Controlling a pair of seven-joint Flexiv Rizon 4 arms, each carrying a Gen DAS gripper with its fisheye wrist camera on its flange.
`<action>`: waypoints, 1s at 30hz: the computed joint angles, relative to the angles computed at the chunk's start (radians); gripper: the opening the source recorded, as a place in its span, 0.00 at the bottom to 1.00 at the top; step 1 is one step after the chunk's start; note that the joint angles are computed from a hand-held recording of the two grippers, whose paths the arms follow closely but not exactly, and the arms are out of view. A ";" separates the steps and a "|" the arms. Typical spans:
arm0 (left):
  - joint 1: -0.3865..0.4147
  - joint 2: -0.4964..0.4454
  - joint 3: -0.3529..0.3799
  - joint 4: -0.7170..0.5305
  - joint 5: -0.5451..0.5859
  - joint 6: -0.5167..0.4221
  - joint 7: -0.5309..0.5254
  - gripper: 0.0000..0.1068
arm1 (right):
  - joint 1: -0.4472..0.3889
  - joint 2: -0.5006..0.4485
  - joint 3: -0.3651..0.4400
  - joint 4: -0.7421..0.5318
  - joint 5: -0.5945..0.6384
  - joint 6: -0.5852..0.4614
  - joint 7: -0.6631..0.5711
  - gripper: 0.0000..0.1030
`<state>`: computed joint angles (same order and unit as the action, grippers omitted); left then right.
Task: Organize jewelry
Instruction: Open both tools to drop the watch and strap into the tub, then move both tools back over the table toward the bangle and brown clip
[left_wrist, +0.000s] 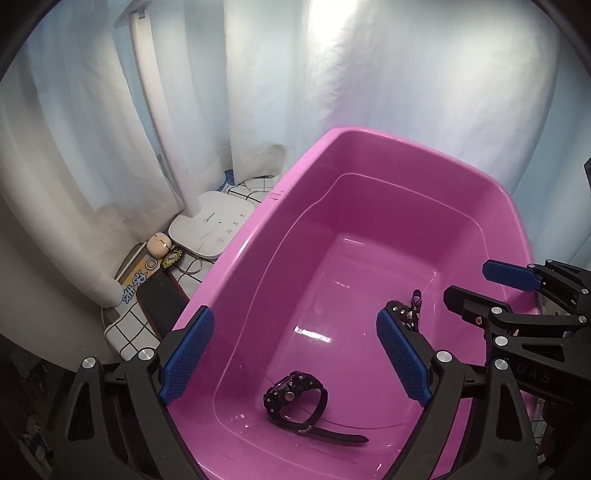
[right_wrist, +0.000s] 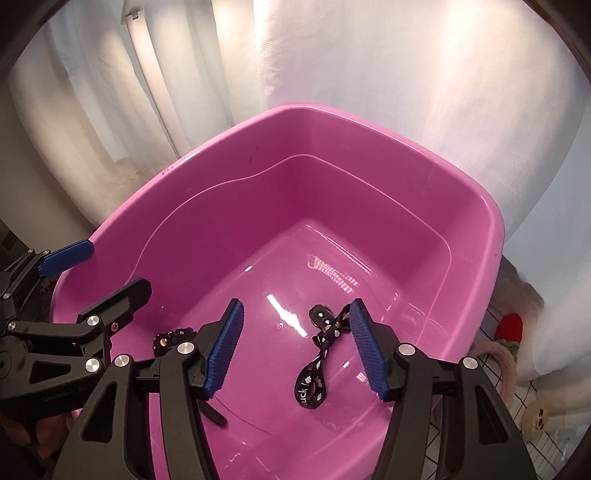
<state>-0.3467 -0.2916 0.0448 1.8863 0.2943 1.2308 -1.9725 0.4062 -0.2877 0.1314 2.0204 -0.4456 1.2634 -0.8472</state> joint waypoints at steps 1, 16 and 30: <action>0.002 0.004 0.000 0.005 -0.001 0.007 -0.002 0.83 | 0.001 0.005 -0.008 0.010 -0.007 0.012 0.013 0.56; -0.036 0.104 0.013 0.040 0.149 0.025 -0.221 0.88 | -0.031 0.158 -0.074 0.227 -0.173 0.229 0.261 0.56; -0.080 0.134 -0.077 0.033 0.225 0.070 -0.296 0.90 | -0.266 0.466 0.034 0.496 -0.432 0.178 0.536 0.57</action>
<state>-0.4268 -0.1579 -0.0320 1.9192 0.5197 1.3012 -2.2684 0.1407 0.1782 0.1655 2.5160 -0.8772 1.4419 -0.3108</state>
